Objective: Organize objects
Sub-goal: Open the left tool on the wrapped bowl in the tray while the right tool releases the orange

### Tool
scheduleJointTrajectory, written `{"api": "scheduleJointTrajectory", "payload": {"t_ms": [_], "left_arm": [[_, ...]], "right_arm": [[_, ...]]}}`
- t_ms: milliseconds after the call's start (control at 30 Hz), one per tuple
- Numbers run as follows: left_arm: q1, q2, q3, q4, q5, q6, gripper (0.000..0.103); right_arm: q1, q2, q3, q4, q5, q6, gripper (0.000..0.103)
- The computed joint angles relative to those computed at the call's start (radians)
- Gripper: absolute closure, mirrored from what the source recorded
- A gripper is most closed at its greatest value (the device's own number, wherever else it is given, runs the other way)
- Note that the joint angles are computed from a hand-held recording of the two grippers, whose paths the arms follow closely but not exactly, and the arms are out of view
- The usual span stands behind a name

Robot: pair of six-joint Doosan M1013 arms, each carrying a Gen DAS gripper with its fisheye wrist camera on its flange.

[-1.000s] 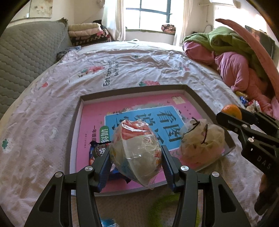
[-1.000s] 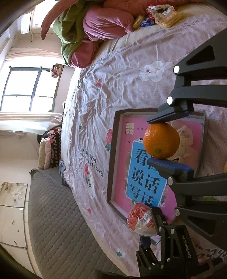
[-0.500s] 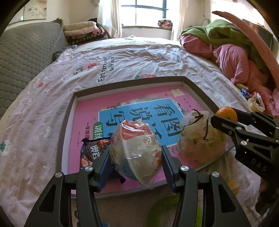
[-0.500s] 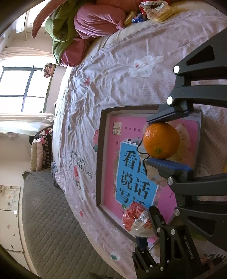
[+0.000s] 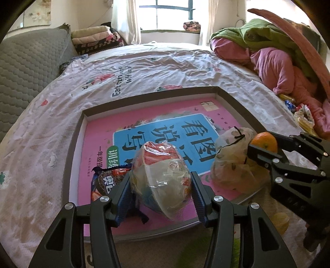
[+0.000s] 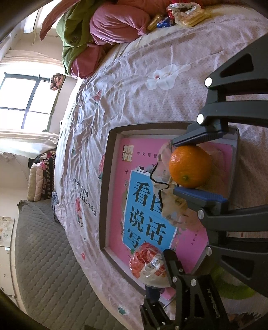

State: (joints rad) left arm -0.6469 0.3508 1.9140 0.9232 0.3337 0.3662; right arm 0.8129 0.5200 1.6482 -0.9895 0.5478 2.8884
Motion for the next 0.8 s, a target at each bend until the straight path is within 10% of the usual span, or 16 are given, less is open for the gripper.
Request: {"api": "scheduleJointTrajectory", "payload": {"t_ms": [800], "left_arm": [[-0.002, 0.001, -0.002, -0.001, -0.01, 0.006, 0.044]], "right_arm": [[0.007, 0.006, -0.006, 0.009, 0.018, -0.026, 0.062]]}}
